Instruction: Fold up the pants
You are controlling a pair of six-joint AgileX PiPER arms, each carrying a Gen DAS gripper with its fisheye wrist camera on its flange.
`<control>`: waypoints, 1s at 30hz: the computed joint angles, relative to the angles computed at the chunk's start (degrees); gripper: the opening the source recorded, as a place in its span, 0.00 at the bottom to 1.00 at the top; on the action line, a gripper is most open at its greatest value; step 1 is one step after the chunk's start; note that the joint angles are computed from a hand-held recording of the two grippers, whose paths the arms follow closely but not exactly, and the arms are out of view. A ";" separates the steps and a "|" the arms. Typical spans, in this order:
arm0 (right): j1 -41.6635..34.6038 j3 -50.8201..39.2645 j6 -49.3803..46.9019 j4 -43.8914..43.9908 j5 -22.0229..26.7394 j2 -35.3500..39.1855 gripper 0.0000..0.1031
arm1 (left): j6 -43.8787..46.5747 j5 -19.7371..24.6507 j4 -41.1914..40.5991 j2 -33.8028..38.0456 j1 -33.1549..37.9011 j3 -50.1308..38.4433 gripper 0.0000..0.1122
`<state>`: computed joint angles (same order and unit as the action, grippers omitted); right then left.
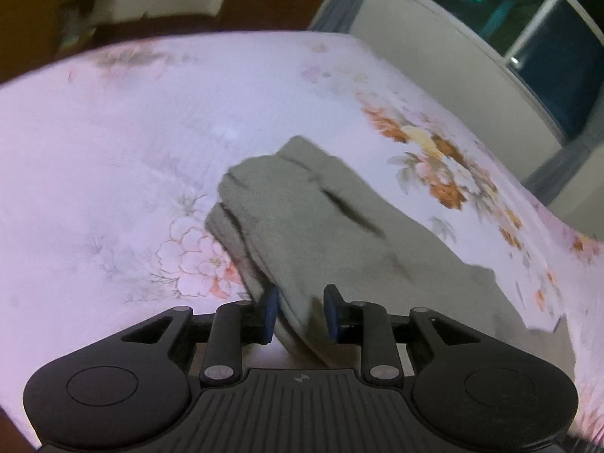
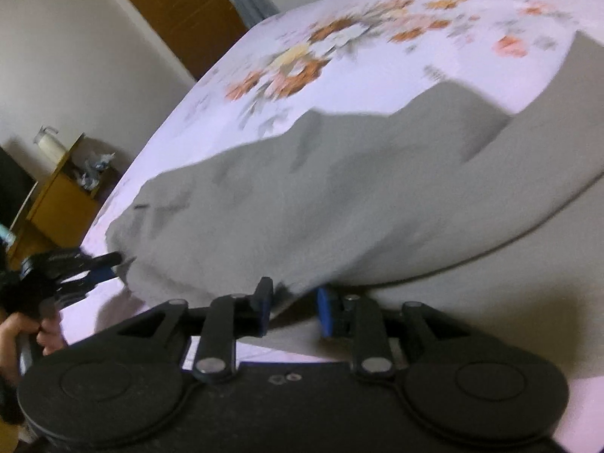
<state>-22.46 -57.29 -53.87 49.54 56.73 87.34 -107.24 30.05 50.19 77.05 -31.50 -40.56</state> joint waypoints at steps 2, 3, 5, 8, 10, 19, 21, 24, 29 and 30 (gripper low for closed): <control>-1.58 -2.14 1.61 -1.71 -0.37 0.32 0.31 | -0.84 1.17 1.11 -0.36 -2.65 -0.47 0.23; -2.17 -3.57 3.18 -2.98 -1.33 0.82 0.31 | -0.14 0.34 0.79 0.43 -3.34 -1.37 0.23; -2.75 -6.78 5.82 -4.25 -2.36 2.87 0.32 | 2.61 -1.00 -0.95 2.60 -4.35 -3.72 0.23; -0.04 -13.46 13.36 -9.96 -5.68 6.95 0.37 | 3.64 -2.16 -1.14 7.80 -6.45 -7.56 0.23; 1.89 -17.59 17.34 -14.04 -7.30 10.19 0.41 | 2.72 -3.29 -0.79 10.48 -7.04 -8.74 0.23; 6.75 -37.47 40.94 -36.48 -9.47 26.08 0.42 | -5.09 -5.41 4.34 13.79 -7.68 -8.11 0.23; 6.83 -40.61 43.55 -38.47 -7.99 28.38 0.42 | -6.43 -6.20 5.66 14.45 -7.29 -8.20 0.23; 8.11 -43.94 46.63 -41.99 -6.45 31.37 0.43 | -8.92 -6.48 8.04 15.76 -7.47 -8.69 0.23; 7.84 -44.26 43.63 -42.25 -4.88 31.40 0.05 | -10.47 -6.51 9.59 15.69 -7.80 -8.27 0.23; 6.44 -42.60 42.17 -39.95 -5.44 29.80 0.05 | -10.94 -6.69 10.07 15.51 -7.76 -7.98 0.23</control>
<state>-16.02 -99.89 -11.69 9.60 51.29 117.14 -118.18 23.36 60.26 92.57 -39.26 -48.53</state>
